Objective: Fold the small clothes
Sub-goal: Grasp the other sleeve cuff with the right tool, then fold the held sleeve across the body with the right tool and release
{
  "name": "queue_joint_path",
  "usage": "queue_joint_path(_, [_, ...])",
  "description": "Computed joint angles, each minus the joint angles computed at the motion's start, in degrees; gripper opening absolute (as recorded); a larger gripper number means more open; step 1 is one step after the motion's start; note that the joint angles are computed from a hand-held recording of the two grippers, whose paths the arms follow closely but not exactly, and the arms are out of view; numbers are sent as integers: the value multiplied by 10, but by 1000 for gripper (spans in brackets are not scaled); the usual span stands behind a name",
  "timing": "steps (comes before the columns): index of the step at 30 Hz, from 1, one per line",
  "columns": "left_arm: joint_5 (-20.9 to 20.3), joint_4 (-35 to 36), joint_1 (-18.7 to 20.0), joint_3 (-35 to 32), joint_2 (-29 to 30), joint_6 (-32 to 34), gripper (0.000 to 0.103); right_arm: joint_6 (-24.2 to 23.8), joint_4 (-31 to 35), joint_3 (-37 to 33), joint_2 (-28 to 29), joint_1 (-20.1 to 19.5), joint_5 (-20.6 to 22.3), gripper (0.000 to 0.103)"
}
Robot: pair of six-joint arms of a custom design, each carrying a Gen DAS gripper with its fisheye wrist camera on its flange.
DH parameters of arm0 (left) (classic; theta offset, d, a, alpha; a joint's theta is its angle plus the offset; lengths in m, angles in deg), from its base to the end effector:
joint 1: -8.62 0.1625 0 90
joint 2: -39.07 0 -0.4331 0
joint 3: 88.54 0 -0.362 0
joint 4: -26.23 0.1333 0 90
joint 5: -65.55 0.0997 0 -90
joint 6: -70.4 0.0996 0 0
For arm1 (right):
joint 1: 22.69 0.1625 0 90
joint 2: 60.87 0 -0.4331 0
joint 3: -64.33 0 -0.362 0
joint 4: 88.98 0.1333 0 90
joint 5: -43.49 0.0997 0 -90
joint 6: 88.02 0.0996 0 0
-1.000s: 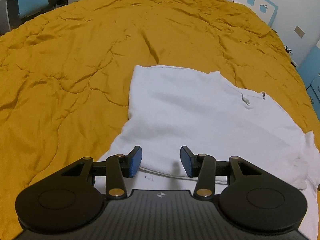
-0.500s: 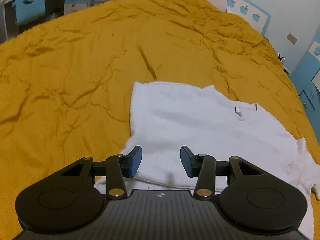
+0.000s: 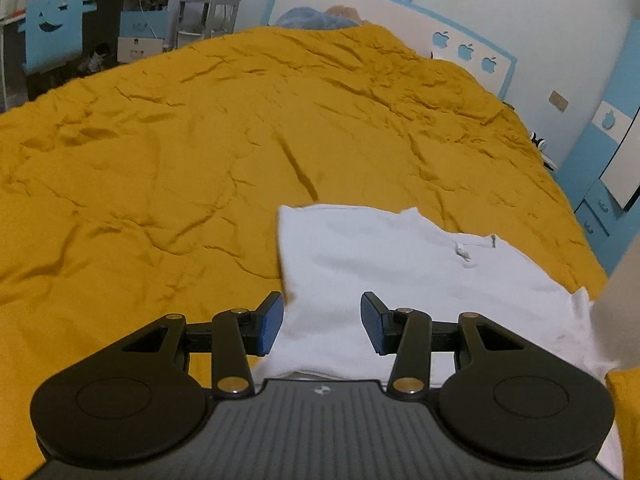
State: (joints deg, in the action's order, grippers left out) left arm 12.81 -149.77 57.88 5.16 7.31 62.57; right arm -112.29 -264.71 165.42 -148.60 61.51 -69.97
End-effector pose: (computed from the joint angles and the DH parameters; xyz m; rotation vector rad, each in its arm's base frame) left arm -0.2853 -0.6278 0.0393 0.5543 2.5325 -0.8608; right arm 0.0440 -0.4936 0.5790 0.0221 -2.1128 1.3632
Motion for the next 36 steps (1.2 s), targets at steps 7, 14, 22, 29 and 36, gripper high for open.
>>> queue_joint_path(7, [-21,-11,13,5,-15,17,53,33,-3,-42,116,71,-10,2])
queue_joint_path(14, [-47,-12,36,6,-21,6,53,103,-35,-54,234,59,20,3])
queue_joint_path(22, [-101,-15,59,-2,-19,-7,53,154,-26,-61,355,12,82,5])
queue_joint_path(29, [-158,-16,77,-22,-5,-33,53,146,-39,-46,387,-9,139,38])
queue_joint_path(36, [-177,-3,76,-56,28,-22,53,98,-83,25,315,-44,135,38])
